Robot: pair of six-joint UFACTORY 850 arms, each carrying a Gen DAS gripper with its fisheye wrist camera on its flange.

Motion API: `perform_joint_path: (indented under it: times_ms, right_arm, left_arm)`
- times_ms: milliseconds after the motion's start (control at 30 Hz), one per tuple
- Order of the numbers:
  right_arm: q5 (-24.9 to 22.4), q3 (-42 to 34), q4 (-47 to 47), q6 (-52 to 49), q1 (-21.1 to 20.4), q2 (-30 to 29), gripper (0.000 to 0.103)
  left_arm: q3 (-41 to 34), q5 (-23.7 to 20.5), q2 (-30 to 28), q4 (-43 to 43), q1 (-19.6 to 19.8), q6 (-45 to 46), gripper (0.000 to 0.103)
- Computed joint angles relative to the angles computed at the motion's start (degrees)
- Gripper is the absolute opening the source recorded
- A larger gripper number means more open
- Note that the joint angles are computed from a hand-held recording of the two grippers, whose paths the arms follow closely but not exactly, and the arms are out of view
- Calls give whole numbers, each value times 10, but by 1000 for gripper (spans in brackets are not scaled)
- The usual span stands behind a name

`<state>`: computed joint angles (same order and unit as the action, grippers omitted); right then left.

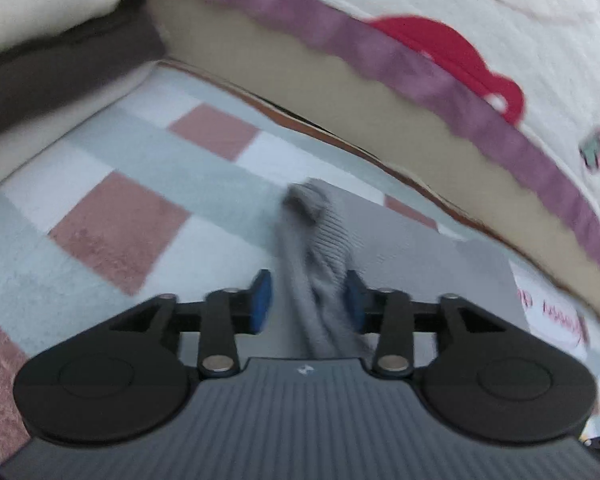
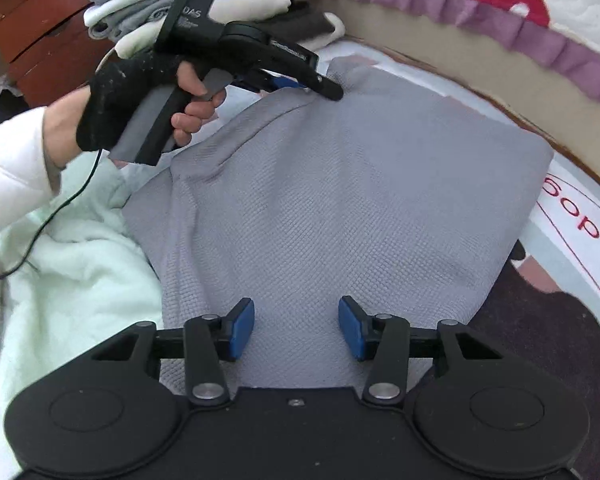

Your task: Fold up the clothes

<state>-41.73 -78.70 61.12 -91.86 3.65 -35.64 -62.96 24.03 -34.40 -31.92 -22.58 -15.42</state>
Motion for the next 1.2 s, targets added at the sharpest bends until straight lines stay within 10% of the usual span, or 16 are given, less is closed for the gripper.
perform_joint_path:
  times_ms: [233, 300, 333, 433, 533, 700, 800, 1033, 1200]
  right_arm:
    - [60, -124, 76, 150, -38, -79, 55]
    - [41, -194, 53, 233, -44, -130, 61]
    - [40, -219, 54, 248, -44, -150, 62]
    - [102, -246, 102, 231, -32, -183, 62]
    - [140, -247, 207, 91, -24, -196, 22]
    - [114, -200, 425, -130, -34, -168, 7]
    - [170, -221, 352, -116, -20, -176, 8]
    - [220, -214, 387, -135, -4, -177, 12]
    - [274, -209, 377, -89, 6, -171, 16]
  left_arm:
    - [-5, 33, -15, 360, 52, -374, 46]
    - [-21, 22, -24, 400, 54, -393, 33]
    - [-28, 13, -25, 392, 51, -366, 10]
    - [-32, 18, -19, 365, 41, -279, 10]
    - [-29, 69, -22, 412, 46, -308, 10]
    - [-49, 32, -32, 364, 48, -244, 13]
    - [-59, -1, -37, 230, 36, -107, 21]
    - [32, 65, 37, 243, -8, -51, 44]
    - [47, -29, 40, -42, -26, 133, 39]
